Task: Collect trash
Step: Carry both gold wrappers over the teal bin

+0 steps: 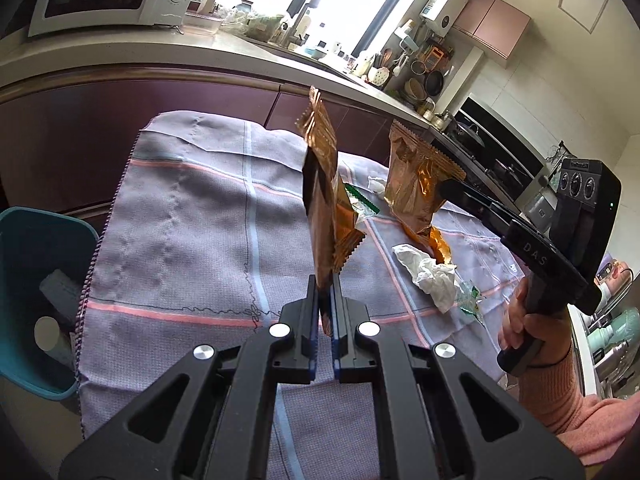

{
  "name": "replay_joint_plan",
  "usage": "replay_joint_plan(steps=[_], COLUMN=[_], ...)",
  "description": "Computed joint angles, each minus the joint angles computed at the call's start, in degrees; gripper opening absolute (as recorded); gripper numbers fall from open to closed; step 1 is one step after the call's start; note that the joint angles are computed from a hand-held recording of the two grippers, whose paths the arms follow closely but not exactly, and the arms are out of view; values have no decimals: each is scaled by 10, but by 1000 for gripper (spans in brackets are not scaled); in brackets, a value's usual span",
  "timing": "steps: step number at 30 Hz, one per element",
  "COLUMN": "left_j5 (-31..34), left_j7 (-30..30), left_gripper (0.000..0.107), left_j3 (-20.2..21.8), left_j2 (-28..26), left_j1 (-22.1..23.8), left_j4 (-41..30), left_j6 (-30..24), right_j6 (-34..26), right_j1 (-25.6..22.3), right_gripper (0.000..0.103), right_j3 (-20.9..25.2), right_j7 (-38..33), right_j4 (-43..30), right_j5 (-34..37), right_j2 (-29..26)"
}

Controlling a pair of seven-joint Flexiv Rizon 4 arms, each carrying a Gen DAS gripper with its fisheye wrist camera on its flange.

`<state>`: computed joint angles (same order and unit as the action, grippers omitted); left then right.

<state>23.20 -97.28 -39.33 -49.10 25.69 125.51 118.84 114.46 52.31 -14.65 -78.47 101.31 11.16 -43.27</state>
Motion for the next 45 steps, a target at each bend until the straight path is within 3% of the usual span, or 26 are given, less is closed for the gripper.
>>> replay_joint_plan(steps=[8,28,38,45], left_j5=[11,71,82,77], left_j7=[-24,-132,-156,-160], left_gripper=[5,5,5,5], left_j3=[43,168,215,235], left_j2=[46,145,159,155], left_j1=[16,58,64,64], left_j4=[49,123,135,136], left_j6=[44,108,120,118], right_j6=[10,-44,-119,-189], right_j1=[-60,-163,-215,-226], right_gripper=[2,2,2,2], right_j3=[100,262,380,465], right_j7=[3,69,79,17], right_j4=[-27,-175,-282,-353], right_j5=[-76,-318,-434,-438], right_j2=[-9,-97,-172,-224])
